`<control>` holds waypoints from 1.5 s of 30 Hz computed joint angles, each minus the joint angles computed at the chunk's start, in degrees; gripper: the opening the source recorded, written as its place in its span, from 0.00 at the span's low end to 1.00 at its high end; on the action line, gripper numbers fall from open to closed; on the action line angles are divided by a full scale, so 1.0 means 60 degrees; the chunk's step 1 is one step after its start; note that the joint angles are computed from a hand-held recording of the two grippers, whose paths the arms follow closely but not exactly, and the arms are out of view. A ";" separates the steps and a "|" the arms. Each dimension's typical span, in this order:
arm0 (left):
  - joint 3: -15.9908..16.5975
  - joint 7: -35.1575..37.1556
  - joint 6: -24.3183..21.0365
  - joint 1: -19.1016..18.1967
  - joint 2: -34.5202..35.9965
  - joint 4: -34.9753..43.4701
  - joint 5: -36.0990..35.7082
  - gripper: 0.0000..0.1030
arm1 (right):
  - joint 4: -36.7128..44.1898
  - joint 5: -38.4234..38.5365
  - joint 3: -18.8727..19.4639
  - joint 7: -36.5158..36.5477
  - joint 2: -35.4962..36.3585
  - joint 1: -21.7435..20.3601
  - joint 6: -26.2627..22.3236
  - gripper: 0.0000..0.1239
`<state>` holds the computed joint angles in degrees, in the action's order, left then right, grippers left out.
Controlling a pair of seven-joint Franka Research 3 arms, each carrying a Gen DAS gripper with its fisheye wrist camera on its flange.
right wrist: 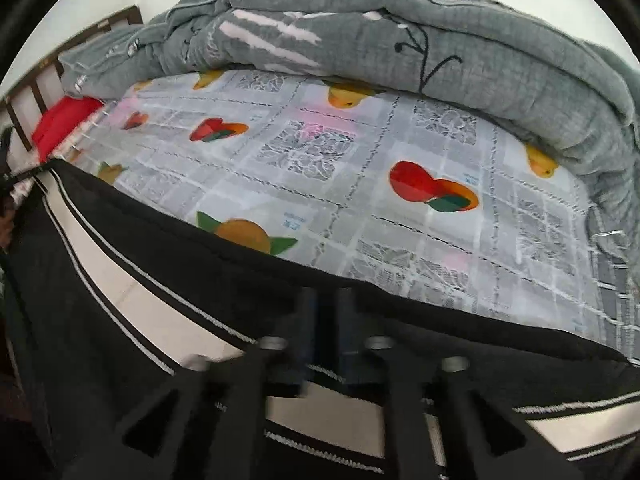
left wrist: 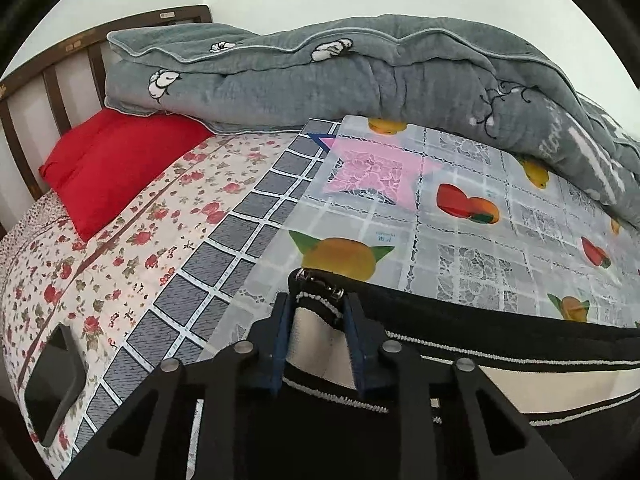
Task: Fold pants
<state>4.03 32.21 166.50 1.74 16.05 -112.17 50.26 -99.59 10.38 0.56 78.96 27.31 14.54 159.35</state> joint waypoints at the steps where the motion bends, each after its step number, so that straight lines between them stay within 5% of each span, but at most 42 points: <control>1: -0.0029 0.0042 0.0063 0.0038 -0.0007 -0.0024 -0.0079 0.28 | 0.0052 0.0220 0.0183 -0.0182 0.0039 -0.0168 0.0065 0.40; 2: -0.0089 0.0149 0.0135 0.0100 -0.0009 -0.0056 -0.0240 0.33 | 0.0146 0.0366 0.0301 -0.0343 0.0106 -0.0275 0.0022 0.52; 5: -0.0162 0.0521 0.0238 0.0171 0.0082 -0.0032 -0.0757 0.47 | 0.0626 0.0376 0.0294 -0.0567 0.0441 -0.0240 -0.0699 0.49; 7: -0.0004 0.0366 -0.0027 0.0007 0.0189 0.0122 -0.0617 0.47 | 0.0392 0.0170 0.0227 -0.0721 0.0332 -0.0097 -0.0465 0.39; 9: -0.0075 0.0488 -0.0042 0.0082 0.0301 0.0215 -0.0853 0.47 | 0.0210 0.0423 0.0526 -0.1289 0.0186 -0.0280 -0.0507 0.15; 11: -0.0044 0.0470 -0.0057 0.0049 0.0398 0.0304 -0.0954 0.47 | -0.0036 0.0291 0.0459 -0.1554 0.0109 -0.0119 -0.0183 0.08; 15: 0.0411 -0.0217 -0.0079 -0.0407 0.0345 0.0305 -0.0175 0.22 | -0.0181 0.0496 0.0483 -0.1672 0.0020 -0.0118 0.0115 0.03; 20: 0.0441 -0.0935 0.0447 -0.0214 -0.0053 -0.0059 0.0617 0.19 | -0.0675 0.2014 0.1367 -0.2946 -0.0491 -0.0912 0.0966 0.02; 28: 0.0651 -0.2428 0.0681 -0.0297 0.0358 0.0577 0.1811 0.19 | 0.0499 0.1579 0.0589 -0.2331 0.0408 -0.0283 0.0466 0.02; 35: 0.0747 -0.3161 0.0664 -0.0397 0.0496 0.0889 0.2465 0.19 | 0.0509 0.1952 0.0963 -0.2394 0.0514 -0.0624 0.0919 0.02; 39: -0.0028 -0.1236 -0.0426 -0.0008 0.1108 0.1453 0.0653 0.19 | 0.1408 0.1193 0.0149 -0.1270 0.1162 -0.0030 -0.0188 0.03; 43: 0.0122 -0.1081 -0.0994 -0.0317 0.0976 0.1445 0.0446 0.33 | 0.0841 -0.0114 -0.0826 0.0213 0.0603 0.0739 0.0243 0.13; 45: 0.0149 -0.1165 -0.0965 -0.0324 0.0782 0.1239 0.0401 0.55 | -0.0214 -0.0741 -0.1194 0.0455 -0.0123 0.0859 0.1195 0.28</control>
